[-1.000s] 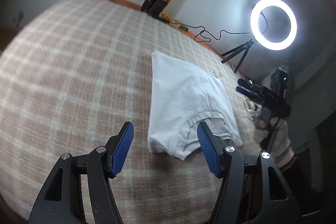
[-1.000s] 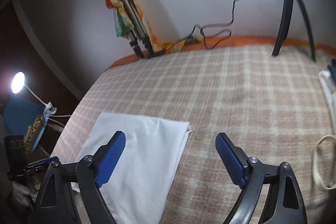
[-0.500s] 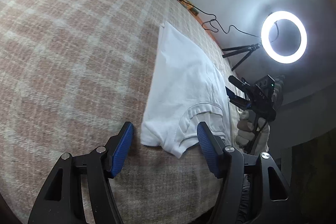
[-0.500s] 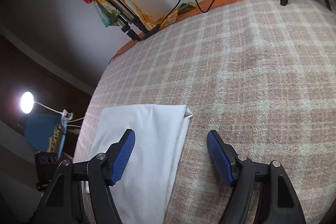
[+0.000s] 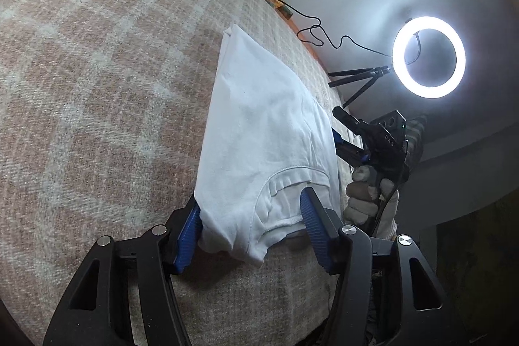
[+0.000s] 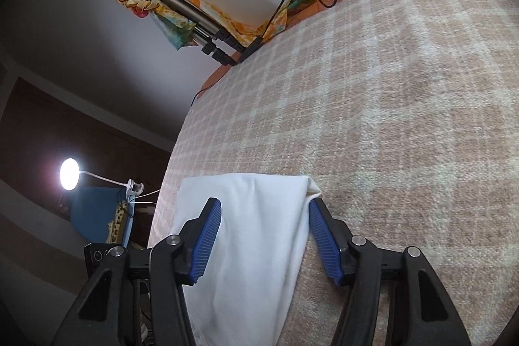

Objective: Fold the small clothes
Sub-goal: 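Close both tools on the edge of the folded shirt bundle, then lift the folded white shirt with both tools off the bed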

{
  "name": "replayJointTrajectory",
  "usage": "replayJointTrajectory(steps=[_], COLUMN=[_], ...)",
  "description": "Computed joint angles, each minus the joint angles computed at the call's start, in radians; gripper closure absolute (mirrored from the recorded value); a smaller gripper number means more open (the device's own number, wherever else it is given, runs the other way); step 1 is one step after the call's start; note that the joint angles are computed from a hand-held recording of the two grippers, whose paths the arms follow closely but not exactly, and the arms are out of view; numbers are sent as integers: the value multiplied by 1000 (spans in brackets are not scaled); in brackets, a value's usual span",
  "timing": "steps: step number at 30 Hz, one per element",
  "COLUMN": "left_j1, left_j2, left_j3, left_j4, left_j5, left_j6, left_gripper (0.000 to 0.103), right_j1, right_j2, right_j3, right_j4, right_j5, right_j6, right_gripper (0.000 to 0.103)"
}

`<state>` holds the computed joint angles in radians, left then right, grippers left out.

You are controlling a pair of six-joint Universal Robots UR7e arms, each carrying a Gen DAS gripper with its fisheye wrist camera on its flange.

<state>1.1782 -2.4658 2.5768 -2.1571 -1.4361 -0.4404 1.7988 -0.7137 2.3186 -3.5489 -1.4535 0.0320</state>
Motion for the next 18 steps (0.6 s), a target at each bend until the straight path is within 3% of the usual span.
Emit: replayJointTrajectory(steps=[6, 8, 10, 13, 18], left_j1=[-53, -72, -89, -109, -253], left_j2=[-3, -6, -6, -9, -67], left_j3=[3, 2, -1, -1, -5], left_j4=[22, 37, 56, 74, 166], left_j5=[47, 64, 83, 108, 201], left_j6=[-21, -30, -38, -49, -98], left_gripper=[58, 62, 74, 86, 88], right_j1=[13, 13, 15, 20, 64], right_j2=[28, 32, 38, 45, 49], right_j3=[-19, -20, -22, -28, -44], right_j4=[-3, -6, -8, 0, 8], right_j5=[2, 1, -4, -14, -91], right_j6=[-6, -2, 8, 21, 33], right_gripper=[53, 60, 66, 84, 96])
